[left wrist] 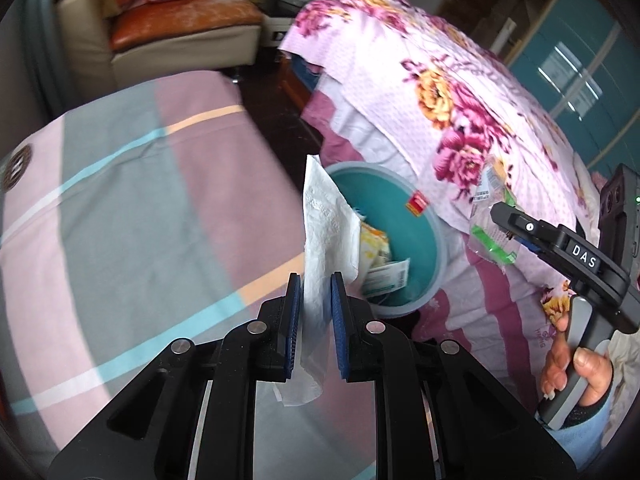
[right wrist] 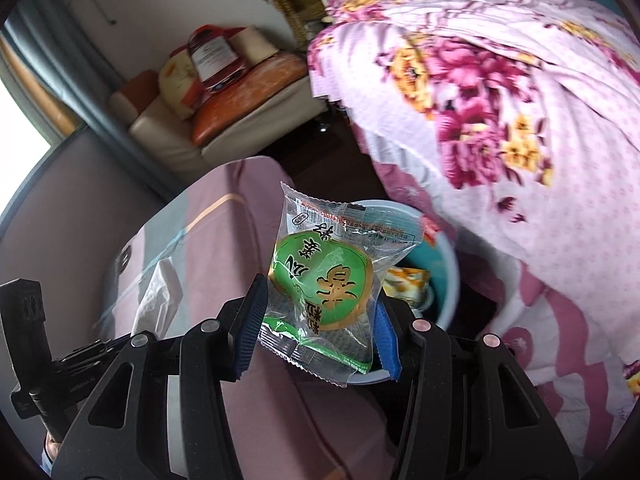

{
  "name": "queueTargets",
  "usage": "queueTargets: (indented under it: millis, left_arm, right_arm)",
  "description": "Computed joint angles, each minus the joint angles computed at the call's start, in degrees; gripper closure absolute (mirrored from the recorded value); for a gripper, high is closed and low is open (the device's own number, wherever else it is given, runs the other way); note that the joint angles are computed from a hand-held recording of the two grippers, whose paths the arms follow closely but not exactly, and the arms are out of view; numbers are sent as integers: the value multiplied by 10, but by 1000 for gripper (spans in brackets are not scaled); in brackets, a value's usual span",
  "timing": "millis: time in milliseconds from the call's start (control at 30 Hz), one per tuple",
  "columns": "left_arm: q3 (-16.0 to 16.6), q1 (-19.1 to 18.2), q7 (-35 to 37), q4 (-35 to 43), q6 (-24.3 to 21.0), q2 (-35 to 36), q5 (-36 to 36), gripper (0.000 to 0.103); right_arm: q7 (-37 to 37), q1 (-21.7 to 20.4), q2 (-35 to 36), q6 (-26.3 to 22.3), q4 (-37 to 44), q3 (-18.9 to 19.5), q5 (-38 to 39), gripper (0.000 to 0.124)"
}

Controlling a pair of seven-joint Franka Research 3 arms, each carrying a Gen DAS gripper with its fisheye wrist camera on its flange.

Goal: Collect trash
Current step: 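Carry the tissue and green packet over the bin and open both tools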

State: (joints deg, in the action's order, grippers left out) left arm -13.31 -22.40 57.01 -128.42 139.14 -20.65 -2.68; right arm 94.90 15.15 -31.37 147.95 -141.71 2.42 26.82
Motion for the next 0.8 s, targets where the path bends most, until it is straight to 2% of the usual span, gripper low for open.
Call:
queueTargets:
  millis: [233,500,700,767,800]
  left_arm:
    - [-19,-9,16,71,-3,82,7,87]
    - [-31,-9,24,118,-13,144,14,87]
    - [-31,-4,22,115,-13,152,7,86]
    - [-30,-2,24,110,-12,150,1,79]
    - [-30,-1,22,109,-12,149,3,67]
  right_arm:
    - [-8,-13,2,0,-7,-14,3,76]
    - [-13,-19,14,-4,-8,-19,8,76]
    - [-16,-22,23,-5,-6,-18,12,76]
    - [-17,-22,28,-7,-3,-18,12,76]
    - [-18,-21,32,-8,-1,-18,12,76]
